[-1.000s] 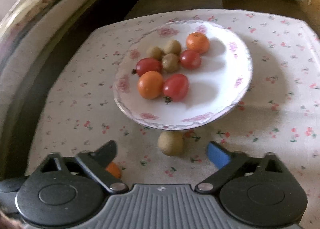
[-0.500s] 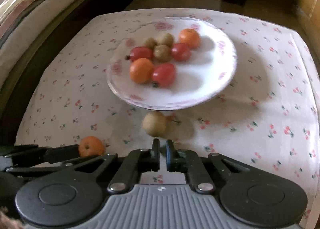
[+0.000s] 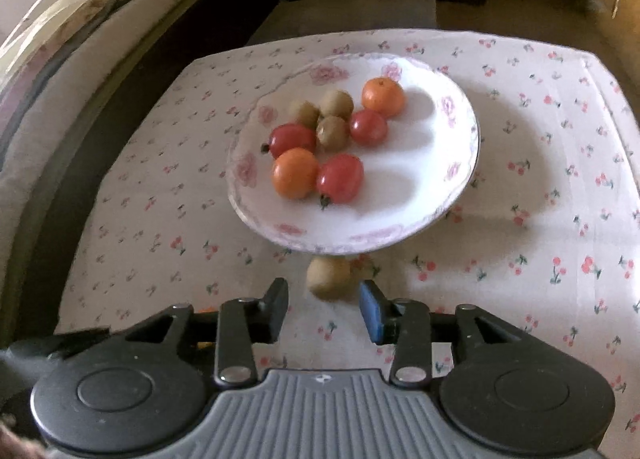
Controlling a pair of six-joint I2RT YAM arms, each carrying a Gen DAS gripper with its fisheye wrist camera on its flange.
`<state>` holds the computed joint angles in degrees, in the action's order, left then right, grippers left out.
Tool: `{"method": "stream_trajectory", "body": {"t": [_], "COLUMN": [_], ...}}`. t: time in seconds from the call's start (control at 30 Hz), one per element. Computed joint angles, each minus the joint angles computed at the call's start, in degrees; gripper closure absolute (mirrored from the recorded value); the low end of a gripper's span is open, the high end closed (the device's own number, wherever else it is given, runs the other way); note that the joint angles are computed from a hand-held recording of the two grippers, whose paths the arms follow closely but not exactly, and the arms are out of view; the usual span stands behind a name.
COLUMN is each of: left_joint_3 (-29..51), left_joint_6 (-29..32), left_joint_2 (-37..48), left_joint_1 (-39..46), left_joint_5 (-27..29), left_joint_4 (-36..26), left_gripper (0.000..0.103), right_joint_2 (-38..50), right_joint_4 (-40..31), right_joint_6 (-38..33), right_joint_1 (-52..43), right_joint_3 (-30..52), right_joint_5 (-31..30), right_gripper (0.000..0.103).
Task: Organize fruits
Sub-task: 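Close right tool on the brown fruit and lift it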
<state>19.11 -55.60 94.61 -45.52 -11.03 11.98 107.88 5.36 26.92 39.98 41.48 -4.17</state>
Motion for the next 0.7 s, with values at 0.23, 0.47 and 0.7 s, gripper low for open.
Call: {"method": "stream_trajectory", "body": {"t": [0.23, 0.47, 0.7], "left_joint_3": [0.0, 2.0, 3.5], "left_joint_6": [0.3, 0.3, -0.2], "left_joint_2": [0.5, 1.9, 2.6], "left_joint_1": [0.3, -1.1, -2.2], "left_joint_5": [0.4, -1.6, -3.3], "left_joint_4": [1.0, -1.1, -3.6], "left_gripper": [0.047, 0.058, 0.062], "right_joint_2": [3.9, 2.5, -1.8], "right_joint_4": [-0.6, -1.0, 0.0], "right_joint_6": [-0.4, -3.6, -6.2], "right_joint_1": [1.7, 2.5, 1.0], "right_joint_3": [3.2, 1.8, -3.9], "right_joint_5": [4.0, 5.0, 4.0], "right_gripper": [0.061, 0.075, 0.075]}}
